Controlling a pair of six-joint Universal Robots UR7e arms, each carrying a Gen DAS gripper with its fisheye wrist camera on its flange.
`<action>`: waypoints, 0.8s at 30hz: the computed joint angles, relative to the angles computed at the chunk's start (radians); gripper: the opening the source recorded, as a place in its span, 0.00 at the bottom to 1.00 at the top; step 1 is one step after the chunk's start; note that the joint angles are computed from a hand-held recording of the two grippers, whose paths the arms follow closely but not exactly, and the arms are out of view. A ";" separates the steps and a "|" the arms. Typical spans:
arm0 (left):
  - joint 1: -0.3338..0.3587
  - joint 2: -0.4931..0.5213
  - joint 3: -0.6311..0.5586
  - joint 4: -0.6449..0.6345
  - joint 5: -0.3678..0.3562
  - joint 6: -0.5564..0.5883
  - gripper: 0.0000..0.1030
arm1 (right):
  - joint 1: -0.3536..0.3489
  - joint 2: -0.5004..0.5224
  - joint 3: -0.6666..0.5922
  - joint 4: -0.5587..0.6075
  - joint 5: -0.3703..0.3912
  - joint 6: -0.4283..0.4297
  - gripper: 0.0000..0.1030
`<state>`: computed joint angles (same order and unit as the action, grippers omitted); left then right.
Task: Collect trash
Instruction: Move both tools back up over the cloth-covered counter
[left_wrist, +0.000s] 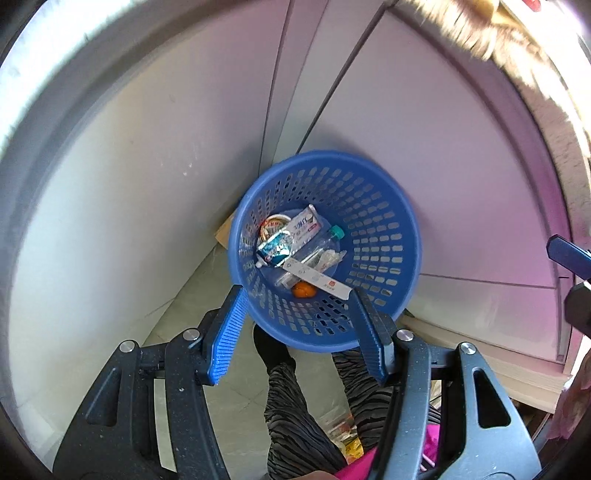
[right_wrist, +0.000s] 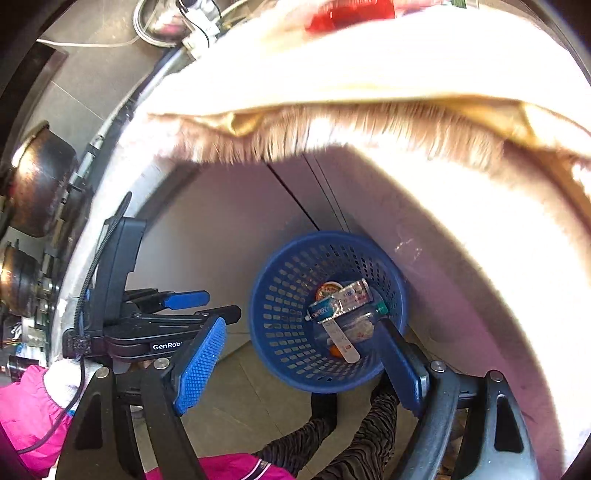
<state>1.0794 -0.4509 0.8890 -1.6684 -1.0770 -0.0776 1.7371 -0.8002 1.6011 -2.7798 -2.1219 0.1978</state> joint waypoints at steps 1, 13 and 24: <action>-0.004 -0.004 0.001 -0.006 0.001 0.004 0.57 | 0.002 -0.007 0.002 -0.004 0.005 -0.003 0.82; -0.062 -0.032 -0.033 -0.054 -0.010 0.063 0.57 | 0.026 -0.117 0.046 -0.073 0.049 -0.033 0.82; -0.094 0.070 -0.293 -0.083 -0.046 0.053 0.63 | 0.021 -0.170 -0.024 -0.104 0.040 -0.088 0.85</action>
